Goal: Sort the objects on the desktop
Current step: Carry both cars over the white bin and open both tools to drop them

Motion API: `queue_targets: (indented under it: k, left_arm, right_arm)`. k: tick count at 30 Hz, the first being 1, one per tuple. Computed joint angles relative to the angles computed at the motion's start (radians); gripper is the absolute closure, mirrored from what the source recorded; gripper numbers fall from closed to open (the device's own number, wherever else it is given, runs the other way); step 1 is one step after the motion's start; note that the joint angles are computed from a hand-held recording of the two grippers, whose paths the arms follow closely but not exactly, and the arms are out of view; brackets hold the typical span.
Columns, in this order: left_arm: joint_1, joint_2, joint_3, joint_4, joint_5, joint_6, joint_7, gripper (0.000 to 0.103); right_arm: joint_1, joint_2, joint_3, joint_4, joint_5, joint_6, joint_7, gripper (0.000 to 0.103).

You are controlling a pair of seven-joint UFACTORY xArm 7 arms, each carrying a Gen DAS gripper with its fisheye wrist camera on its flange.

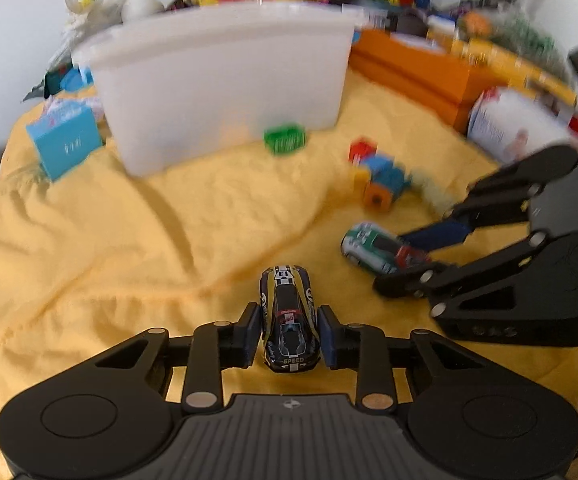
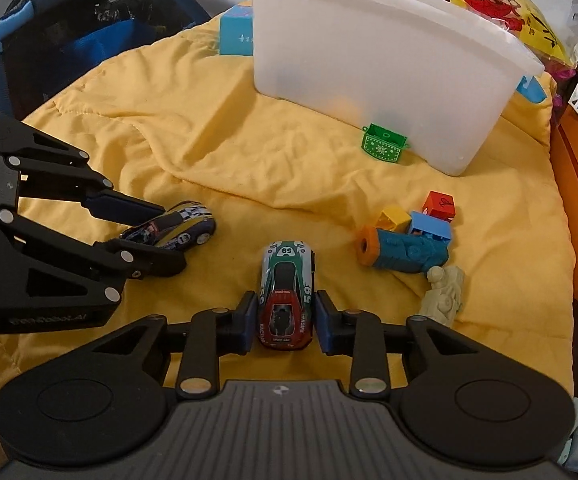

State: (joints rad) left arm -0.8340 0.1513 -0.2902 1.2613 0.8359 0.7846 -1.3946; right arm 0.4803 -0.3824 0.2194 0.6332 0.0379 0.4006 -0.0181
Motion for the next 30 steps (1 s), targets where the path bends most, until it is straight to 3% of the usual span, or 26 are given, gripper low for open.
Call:
queue_targets:
  k: [6,11,15,19,22,24,27,30]
  left_arm:
    - [0.038,-0.043,0.020,0.063,0.100,0.001,-0.011,0.069]
    - [0.070,-0.010,0.042,0.201,0.217,0.070,0.054,0.069]
    - [0.076,0.052,0.080,0.342,0.302,0.086,0.086,0.069]
    - [0.066,0.155,0.137,0.502,0.325,0.104,0.142,0.069]
    - [0.063,0.286,0.176,0.655,0.236,0.163,0.247,0.069]
    - [0.075,0.366,0.182,0.744,0.134,0.211,0.339,0.069]
    - [0.066,0.422,0.208,0.792,0.072,0.248,0.402,0.068]
    - [0.044,0.415,0.237,0.769,0.040,0.238,0.406,0.067]
  right_arm:
    - [-0.048,-0.013,-0.006,0.047,-0.027,-0.053,0.022,0.070]
    - [-0.117,0.021,0.000,0.138,-0.083,-0.151,0.047,0.070]
    - [-0.272,0.116,0.090,0.272,-0.223,-0.284,0.193,0.070]
    - [-0.493,0.241,0.252,0.444,-0.524,-0.322,0.477,0.070]
    - [-0.507,0.346,0.264,0.554,-0.658,-0.272,0.629,0.070]
    - [-0.461,0.417,0.237,0.625,-0.773,-0.188,0.755,0.070]
    - [-0.440,0.470,0.238,0.652,-0.704,-0.123,0.747,0.070]
    - [-0.397,0.488,0.206,0.653,-0.709,-0.078,0.723,0.067]
